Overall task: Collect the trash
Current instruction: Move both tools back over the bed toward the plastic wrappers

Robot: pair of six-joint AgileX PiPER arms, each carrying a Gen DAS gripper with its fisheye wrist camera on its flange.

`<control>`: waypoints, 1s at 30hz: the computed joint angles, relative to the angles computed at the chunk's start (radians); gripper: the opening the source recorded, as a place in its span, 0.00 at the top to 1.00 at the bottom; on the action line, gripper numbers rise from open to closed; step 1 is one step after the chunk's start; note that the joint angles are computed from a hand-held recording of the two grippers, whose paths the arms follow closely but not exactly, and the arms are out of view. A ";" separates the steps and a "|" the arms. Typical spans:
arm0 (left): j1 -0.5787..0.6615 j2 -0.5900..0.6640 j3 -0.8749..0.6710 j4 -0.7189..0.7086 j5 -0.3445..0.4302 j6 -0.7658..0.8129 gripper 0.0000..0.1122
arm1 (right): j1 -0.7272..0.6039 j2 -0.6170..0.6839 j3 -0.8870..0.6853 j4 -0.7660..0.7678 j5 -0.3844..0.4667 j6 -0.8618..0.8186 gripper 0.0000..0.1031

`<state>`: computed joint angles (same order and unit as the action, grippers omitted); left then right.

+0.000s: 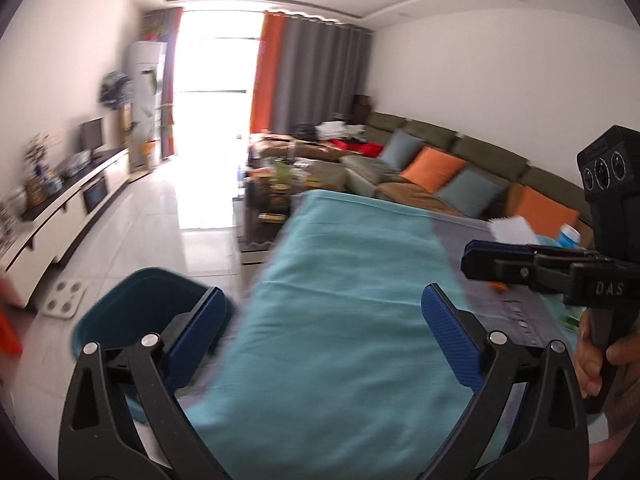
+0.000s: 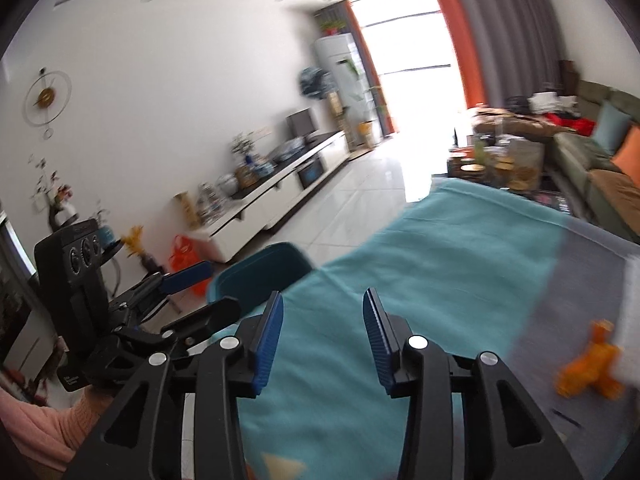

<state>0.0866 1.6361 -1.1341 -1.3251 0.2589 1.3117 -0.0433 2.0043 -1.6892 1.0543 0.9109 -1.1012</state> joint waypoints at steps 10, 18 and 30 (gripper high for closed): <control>-0.263 0.101 -0.123 0.240 0.008 -0.247 0.14 | -0.253 -0.127 0.203 0.122 -0.085 -0.115 0.62; -0.430 0.202 -0.254 0.365 0.085 -0.370 0.16 | -0.423 -0.145 0.255 0.187 -0.121 -0.160 0.62; -0.573 0.438 -0.569 0.514 0.286 -0.557 0.19 | -0.540 -0.083 0.241 0.210 -0.097 -0.149 0.62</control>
